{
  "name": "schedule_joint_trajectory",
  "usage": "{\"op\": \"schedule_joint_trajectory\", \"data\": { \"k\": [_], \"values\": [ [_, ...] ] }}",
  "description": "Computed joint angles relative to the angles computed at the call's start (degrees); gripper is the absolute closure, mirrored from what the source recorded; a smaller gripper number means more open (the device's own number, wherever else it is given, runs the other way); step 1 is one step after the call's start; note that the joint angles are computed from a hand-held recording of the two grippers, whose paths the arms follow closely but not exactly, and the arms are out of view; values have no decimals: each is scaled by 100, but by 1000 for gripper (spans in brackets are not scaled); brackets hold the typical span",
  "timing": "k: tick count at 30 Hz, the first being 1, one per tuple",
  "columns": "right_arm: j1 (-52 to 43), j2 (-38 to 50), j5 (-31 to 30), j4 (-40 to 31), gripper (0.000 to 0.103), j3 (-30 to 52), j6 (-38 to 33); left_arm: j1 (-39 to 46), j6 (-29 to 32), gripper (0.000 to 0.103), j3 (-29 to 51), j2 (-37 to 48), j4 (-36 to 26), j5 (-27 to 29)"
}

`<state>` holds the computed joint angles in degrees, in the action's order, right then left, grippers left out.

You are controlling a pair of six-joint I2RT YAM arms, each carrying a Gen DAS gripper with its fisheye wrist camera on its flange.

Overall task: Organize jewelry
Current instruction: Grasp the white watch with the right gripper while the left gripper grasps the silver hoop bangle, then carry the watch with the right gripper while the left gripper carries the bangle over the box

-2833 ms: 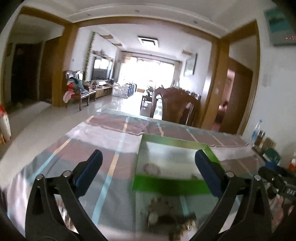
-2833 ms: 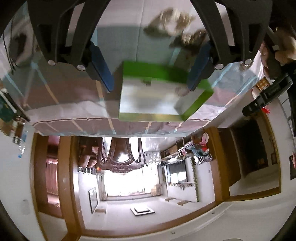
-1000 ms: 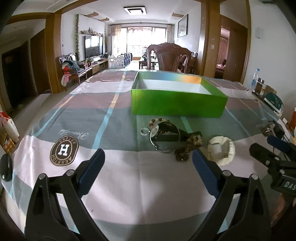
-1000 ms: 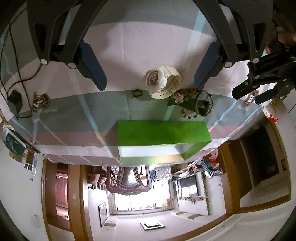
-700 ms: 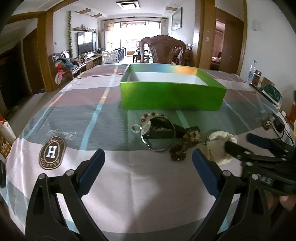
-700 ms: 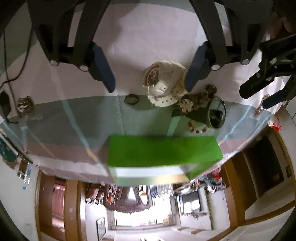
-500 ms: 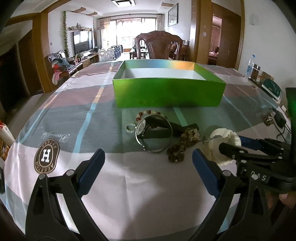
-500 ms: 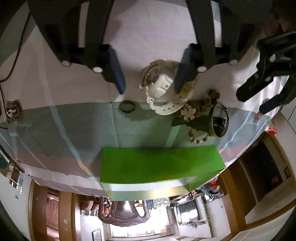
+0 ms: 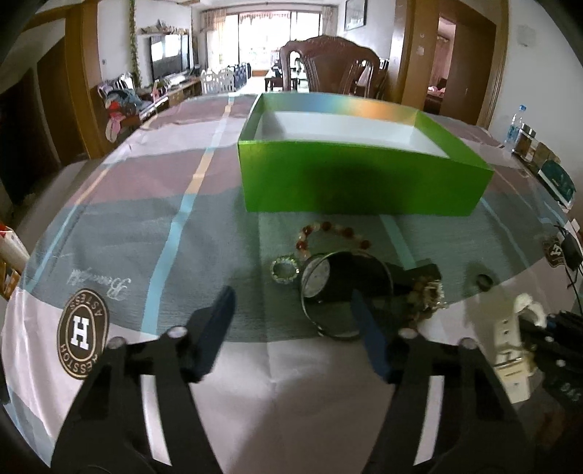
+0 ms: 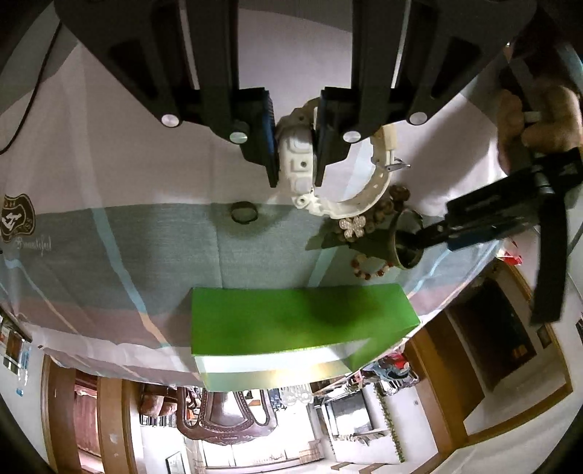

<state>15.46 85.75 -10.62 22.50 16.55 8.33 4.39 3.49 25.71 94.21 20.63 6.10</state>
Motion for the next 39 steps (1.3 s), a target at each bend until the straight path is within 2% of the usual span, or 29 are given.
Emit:
{"op": "schedule_joint_trajectory", "data": {
  "k": [2,4,6,10,14,18,22,24,29,33,39],
  "values": [
    [-18,-114,-22,-53,85,-1,6,-10,26,59,112,140,-106,23],
    [-15,-211,-40,-90,85,-7,13,-3,62,78,197,296,-158,118],
    [-17,-276,-52,-110,85,-17,8,53,33,91,248,352,-262,353],
    [-49,-346,-96,-126,85,-38,22,38,40,100,23,168,-21,375],
    [-45,-569,-95,-192,85,-120,42,99,19,100,-433,-566,122,454],
    [11,-1193,-13,-419,85,-289,53,336,18,100,-918,-1975,-245,760],
    [167,-2224,161,-934,85,-491,58,629,89,100,-1199,-3713,-1312,1078],
    [242,-2772,226,-1212,85,-591,78,838,133,100,-1309,-4780,-2068,1306],
    [495,-4226,530,-2148,85,-756,142,1112,266,99,-1346,-6386,-3507,1637],
    [704,-4932,760,-2765,85,-747,184,1243,348,99,-1313,-7212,-4381,1829],
    [990,-5679,1066,-3459,85,-718,280,1578,529,99,-1219,-7823,-5152,2193]
  ]
}}
